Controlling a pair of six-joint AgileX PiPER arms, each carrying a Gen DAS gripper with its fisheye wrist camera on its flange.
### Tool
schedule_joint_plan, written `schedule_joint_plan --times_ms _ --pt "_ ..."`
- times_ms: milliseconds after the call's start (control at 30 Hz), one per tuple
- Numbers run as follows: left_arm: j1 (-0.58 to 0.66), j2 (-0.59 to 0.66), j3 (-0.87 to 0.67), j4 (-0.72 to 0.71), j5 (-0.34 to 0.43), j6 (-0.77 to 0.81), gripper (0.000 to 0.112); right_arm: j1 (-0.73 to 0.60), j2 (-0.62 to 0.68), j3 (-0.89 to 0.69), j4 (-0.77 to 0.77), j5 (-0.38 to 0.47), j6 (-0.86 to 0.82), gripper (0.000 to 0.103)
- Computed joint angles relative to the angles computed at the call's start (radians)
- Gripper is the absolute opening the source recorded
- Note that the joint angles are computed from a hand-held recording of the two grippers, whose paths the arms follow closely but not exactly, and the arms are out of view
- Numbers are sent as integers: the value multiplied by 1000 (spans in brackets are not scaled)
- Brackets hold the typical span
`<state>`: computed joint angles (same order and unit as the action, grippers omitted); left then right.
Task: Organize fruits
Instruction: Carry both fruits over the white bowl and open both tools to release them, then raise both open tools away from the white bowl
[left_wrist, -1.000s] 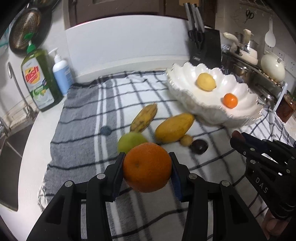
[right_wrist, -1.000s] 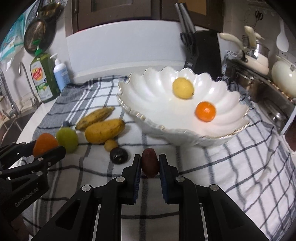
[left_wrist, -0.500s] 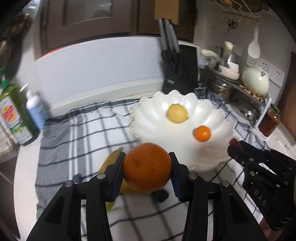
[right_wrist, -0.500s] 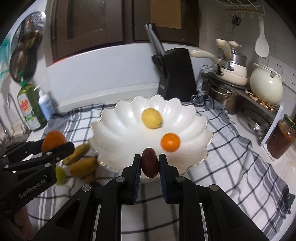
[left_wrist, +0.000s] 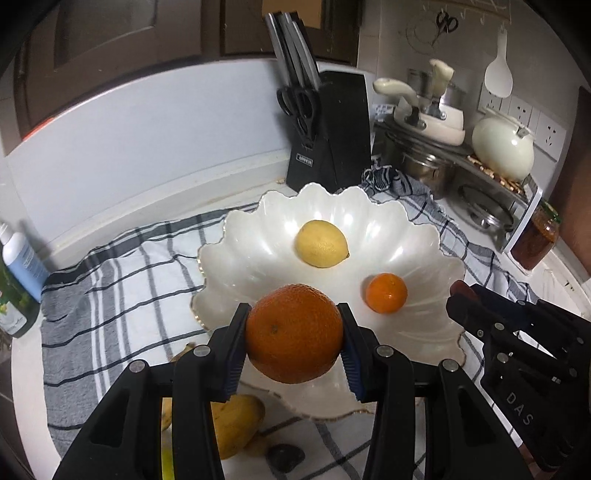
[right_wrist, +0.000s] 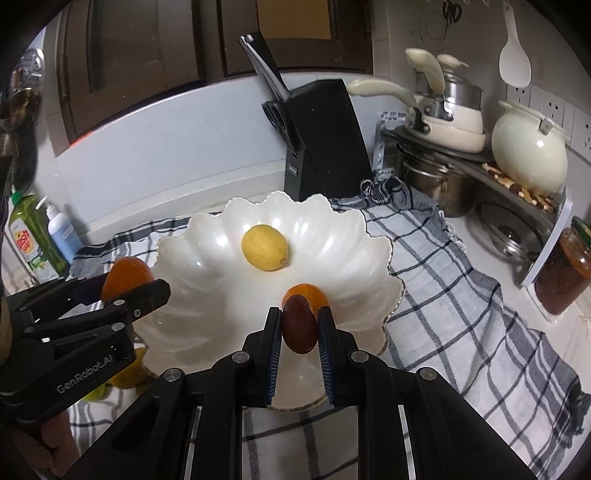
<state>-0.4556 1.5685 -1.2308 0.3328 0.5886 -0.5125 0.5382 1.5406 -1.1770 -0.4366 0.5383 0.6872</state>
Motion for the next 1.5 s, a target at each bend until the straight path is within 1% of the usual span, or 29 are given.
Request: schedule_joint_plan --times_ms 133,300,400,467,500,533,567,600,633,667,700,733,800,833,900,967,1033,1133,1200,1433,1500 --pt "10 41 -23 -52 -1 47 45 -14 25 0 35 -14 -33 21" --pt "8 80 -39 -59 12 49 46 -34 52 -9 91 -20 -87 21" --pt "7 92 -47 -57 32 42 46 -37 57 -10 97 -16 -100 21" --pt "8 94 -46 -63 35 43 46 -29 53 -6 66 -14 -71 21" --pt "8 96 -47 -63 41 45 47 -26 53 -6 55 -11 -60 23" --pt "9 96 -46 -61 43 44 50 -24 52 -6 45 -10 -51 26" --pt "5 90 -38 -37 41 19 59 -22 51 -6 32 -8 -37 36" --pt "2 84 -32 -17 38 0 66 -15 47 -4 4 -3 -6 47" --pt "0 75 -26 0 37 -15 67 -10 40 2 -27 -2 28 52" --pt "0 68 -23 6 38 -19 69 -5 33 8 -59 -1 62 60" --pt "0 63 -22 10 39 -21 71 0 28 10 -83 3 85 66" --pt "-1 59 -22 22 44 -30 72 5 23 11 -107 10 110 68" --pt "-6 47 -20 51 50 -54 80 15 14 10 -149 25 155 77" --pt "-10 39 -17 73 56 -73 83 22 8 11 -175 34 181 80" --pt "-22 18 -4 138 67 -134 90 36 -2 10 -230 59 237 89" --pt "-21 -4 8 159 72 -151 94 49 -9 3 -266 85 273 94" --pt "-19 -25 19 168 77 -154 95 65 -18 -5 -292 109 300 95" --pt "-26 -71 43 220 100 -190 96 93 -30 -19 -305 130 309 95" --pt "-20 -99 59 230 106 -198 99 120 -35 -32 -322 150 323 95" --pt "12 -233 139 307 138 -233 101 229 -27 -86 -392 237 384 95" --pt "27 -273 164 322 147 -239 103 261 -22 -97 -406 256 399 96"
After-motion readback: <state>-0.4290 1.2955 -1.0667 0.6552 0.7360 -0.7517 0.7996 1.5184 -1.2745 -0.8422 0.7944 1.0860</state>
